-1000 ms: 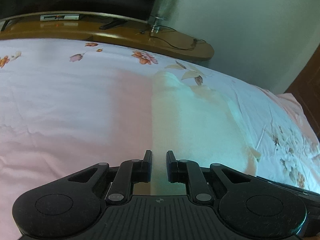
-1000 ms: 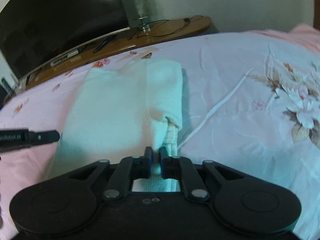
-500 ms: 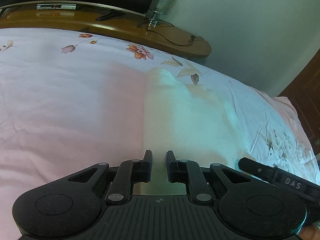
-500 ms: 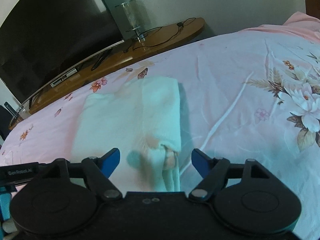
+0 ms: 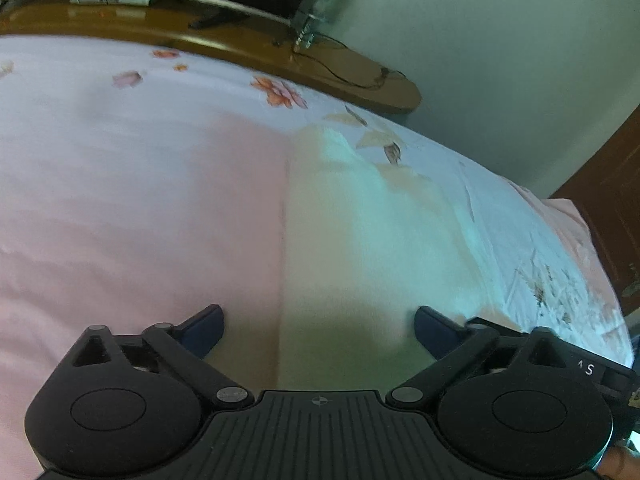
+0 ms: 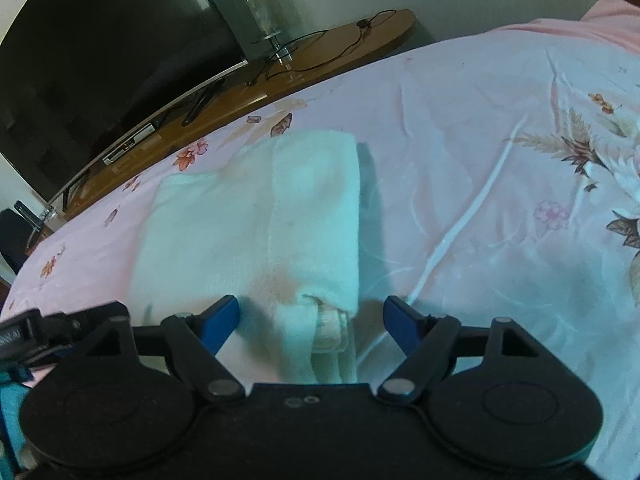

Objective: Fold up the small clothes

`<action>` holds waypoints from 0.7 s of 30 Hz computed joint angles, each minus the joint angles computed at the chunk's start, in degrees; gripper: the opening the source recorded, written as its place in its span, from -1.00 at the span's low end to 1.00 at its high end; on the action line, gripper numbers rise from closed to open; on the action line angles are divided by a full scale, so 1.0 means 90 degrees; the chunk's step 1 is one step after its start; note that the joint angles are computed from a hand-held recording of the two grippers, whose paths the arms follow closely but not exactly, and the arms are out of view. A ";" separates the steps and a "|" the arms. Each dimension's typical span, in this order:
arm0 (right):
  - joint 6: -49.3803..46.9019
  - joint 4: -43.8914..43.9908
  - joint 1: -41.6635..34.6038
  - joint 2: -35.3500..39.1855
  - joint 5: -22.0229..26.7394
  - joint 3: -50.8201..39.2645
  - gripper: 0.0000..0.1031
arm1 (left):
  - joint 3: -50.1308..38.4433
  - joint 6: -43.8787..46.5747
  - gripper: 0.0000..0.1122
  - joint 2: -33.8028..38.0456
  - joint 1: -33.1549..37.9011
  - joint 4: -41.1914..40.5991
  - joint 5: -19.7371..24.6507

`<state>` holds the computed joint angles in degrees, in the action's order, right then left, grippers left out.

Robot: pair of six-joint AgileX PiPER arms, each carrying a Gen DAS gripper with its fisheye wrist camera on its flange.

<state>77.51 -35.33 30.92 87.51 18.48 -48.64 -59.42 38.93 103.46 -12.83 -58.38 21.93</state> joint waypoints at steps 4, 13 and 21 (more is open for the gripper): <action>-0.0253 0.0111 -0.0079 0.0055 -0.0159 0.0000 0.53 | -0.0071 0.0560 0.33 0.0148 -0.0054 -0.0444 0.0112; 0.0524 -0.0746 0.0101 0.0282 -0.0460 -0.0103 -0.19 | -0.0152 0.0189 -0.15 0.0137 -0.0214 -0.0316 0.0049; 0.1317 -0.1361 0.0386 -0.0029 -0.0225 -0.0075 -0.40 | 0.0199 0.0871 -0.32 -0.0374 -0.0272 -0.0798 -0.0208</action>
<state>89.37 -47.58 34.39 87.25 16.45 -49.31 -57.63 46.77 100.10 -15.28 -65.56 20.05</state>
